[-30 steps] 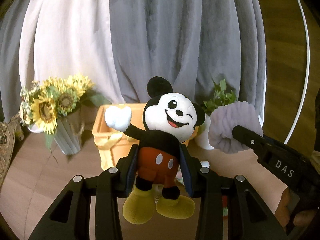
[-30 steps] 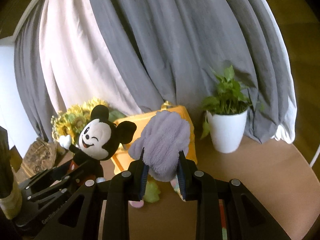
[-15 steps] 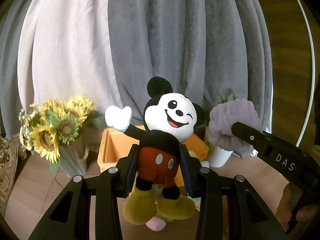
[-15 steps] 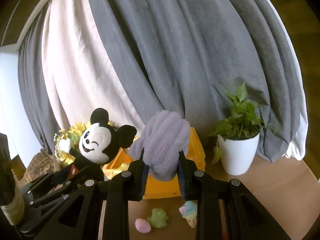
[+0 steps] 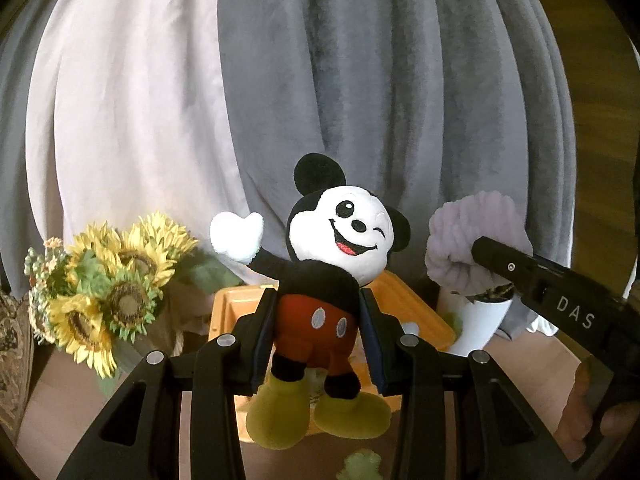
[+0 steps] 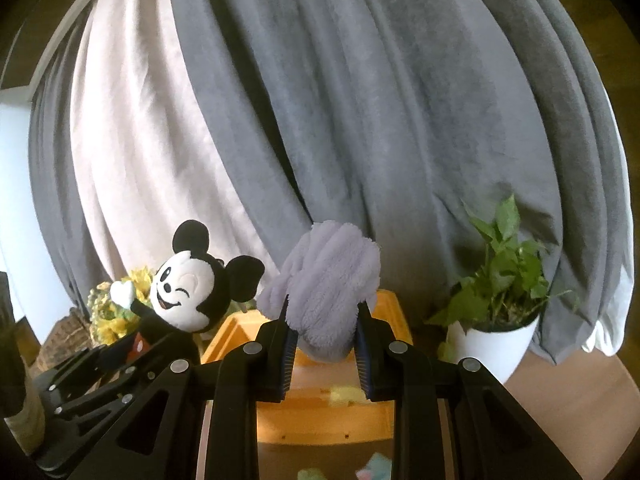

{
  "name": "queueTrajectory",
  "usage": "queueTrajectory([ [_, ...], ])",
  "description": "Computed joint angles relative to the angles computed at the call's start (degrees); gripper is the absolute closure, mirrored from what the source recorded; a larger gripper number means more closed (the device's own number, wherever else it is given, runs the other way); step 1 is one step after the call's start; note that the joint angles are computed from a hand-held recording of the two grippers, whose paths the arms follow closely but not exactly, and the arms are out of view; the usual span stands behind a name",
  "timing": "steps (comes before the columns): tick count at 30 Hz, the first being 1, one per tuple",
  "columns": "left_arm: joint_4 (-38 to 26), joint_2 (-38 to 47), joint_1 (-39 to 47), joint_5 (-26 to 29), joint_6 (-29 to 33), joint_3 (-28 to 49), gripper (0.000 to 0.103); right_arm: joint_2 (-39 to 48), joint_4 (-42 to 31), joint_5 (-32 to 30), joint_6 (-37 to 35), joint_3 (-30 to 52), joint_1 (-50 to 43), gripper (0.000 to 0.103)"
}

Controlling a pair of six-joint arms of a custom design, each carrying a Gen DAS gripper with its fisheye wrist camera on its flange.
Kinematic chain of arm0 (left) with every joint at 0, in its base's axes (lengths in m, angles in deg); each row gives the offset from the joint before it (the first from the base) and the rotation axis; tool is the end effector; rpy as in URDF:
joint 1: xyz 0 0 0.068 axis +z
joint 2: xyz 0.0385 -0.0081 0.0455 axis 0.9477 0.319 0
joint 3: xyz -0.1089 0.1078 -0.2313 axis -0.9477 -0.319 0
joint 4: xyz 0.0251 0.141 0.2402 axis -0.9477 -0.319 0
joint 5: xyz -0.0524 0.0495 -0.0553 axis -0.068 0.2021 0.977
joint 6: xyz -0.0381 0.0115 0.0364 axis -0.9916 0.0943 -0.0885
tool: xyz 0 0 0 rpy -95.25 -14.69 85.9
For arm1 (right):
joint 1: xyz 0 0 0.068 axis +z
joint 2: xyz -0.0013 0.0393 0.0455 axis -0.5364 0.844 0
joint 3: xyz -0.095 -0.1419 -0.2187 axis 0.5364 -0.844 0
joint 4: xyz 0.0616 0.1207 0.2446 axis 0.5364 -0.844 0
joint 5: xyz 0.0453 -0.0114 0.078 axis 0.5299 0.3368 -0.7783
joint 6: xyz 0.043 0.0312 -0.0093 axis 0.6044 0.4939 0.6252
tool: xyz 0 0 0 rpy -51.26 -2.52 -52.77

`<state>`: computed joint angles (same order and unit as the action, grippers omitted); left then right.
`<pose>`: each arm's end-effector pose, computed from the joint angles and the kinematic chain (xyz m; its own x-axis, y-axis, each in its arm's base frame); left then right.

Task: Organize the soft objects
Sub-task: 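Lift the Mickey plush and lilac towel roll and carry them over the crate, then open both tools to drop the Mickey plush and towel roll into the crate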

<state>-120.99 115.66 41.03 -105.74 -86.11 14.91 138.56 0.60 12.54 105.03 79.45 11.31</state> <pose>0.2000 -0.0905 0.3660 -0.3552 -0.1244 -0.9265 -0.2522 0.9671 -0.0332 0.2669 0.2492 0.3696 -0.3993 -0.0020 -0.9168 -0.5098 0.8316 0.2202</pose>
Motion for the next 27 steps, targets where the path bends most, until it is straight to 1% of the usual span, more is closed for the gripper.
queueTrajectory([
  [8, 6.3, 4.8, 8.9, 7.0, 5.3, 0.1, 0.064, 7.3, -0.8, -0.5, -0.1, 6.8, -1.1, 0.076],
  [15, 9.7, 9.5, 13.7, 11.0, 7.9, 0.4, 0.064, 14.3, -2.5, -0.6, -0.6, 12.8, -2.0, 0.076],
  [21, 10.4, 14.8, 17.6, 15.5, 8.5, 2.0, 0.064, 20.8, -6.1, -1.4, -0.1, 19.0, -2.6, 0.076],
  [27, 10.0, 19.3, 19.6, 18.1, 8.7, 2.9, 0.064, 26.6, -10.3, -2.3, 0.9, 25.4, -3.1, 0.076],
])
